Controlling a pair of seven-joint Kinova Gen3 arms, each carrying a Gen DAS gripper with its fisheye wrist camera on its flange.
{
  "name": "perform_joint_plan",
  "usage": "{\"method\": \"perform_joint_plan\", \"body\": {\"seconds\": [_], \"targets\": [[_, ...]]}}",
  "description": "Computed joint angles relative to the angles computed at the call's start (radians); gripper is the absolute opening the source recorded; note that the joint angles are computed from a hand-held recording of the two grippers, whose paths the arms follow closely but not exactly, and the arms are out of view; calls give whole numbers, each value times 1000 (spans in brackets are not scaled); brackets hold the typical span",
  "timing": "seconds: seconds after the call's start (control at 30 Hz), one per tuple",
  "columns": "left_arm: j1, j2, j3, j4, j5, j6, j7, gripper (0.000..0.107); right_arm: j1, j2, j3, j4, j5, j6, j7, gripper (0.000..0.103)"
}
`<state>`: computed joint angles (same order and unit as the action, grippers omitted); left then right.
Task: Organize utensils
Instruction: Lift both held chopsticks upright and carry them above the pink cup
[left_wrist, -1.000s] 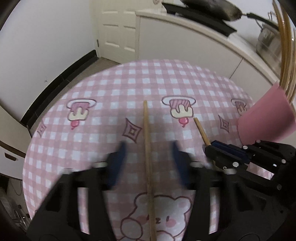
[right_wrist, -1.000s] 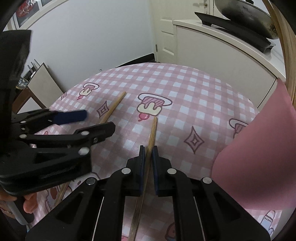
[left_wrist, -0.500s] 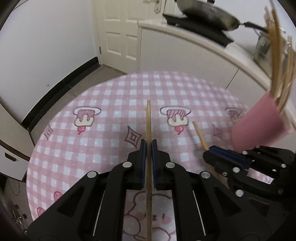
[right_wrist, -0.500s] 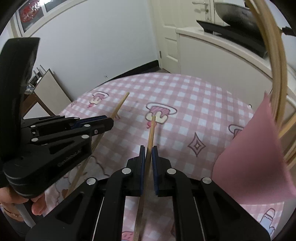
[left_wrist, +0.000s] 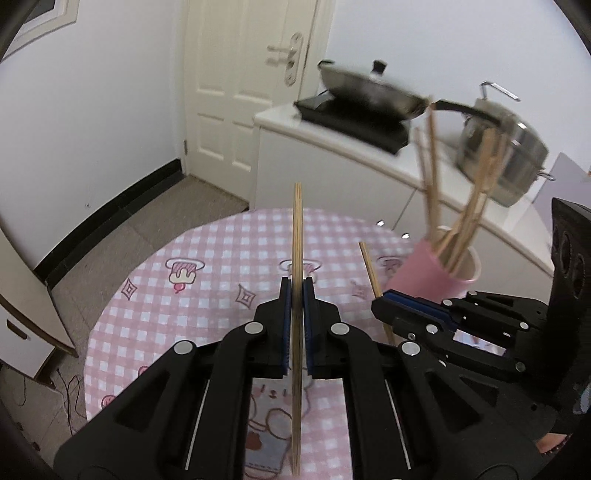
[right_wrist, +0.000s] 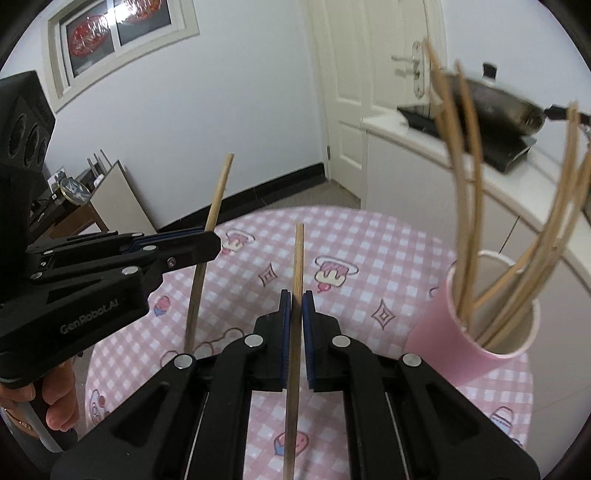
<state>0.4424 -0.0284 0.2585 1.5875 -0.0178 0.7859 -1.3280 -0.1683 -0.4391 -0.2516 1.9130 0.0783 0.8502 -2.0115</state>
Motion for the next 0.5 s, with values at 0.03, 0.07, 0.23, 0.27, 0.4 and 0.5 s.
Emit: {"method": "perform_joint_plan", "body": {"seconds": [0.03, 0.07, 0.23, 0.27, 0.4, 0.5], "targets": [[1, -10, 0, 2, 7, -1, -7, 6, 1, -15, -3, -1, 2, 5, -3, 5], [2, -21, 0, 2, 14, -1, -14, 6, 3, -35, -6, -7, 4, 15, -5, 5], [5, -83, 13, 6, 48, -5, -42, 6, 21, -114, -27, -30, 8, 50, -3, 5], [4, -92, 17, 6, 51, -6, -43, 6, 27, -129, -31, -37, 8, 58, -1, 5], [4, -124, 38, -1, 52, -10, -41, 6, 49, -172, -37, -55, 8, 82, 18, 5], [2, -141, 61, -12, 41, -11, -23, 6, 77, -201, -53, -70, 12, 99, 24, 5]]}}
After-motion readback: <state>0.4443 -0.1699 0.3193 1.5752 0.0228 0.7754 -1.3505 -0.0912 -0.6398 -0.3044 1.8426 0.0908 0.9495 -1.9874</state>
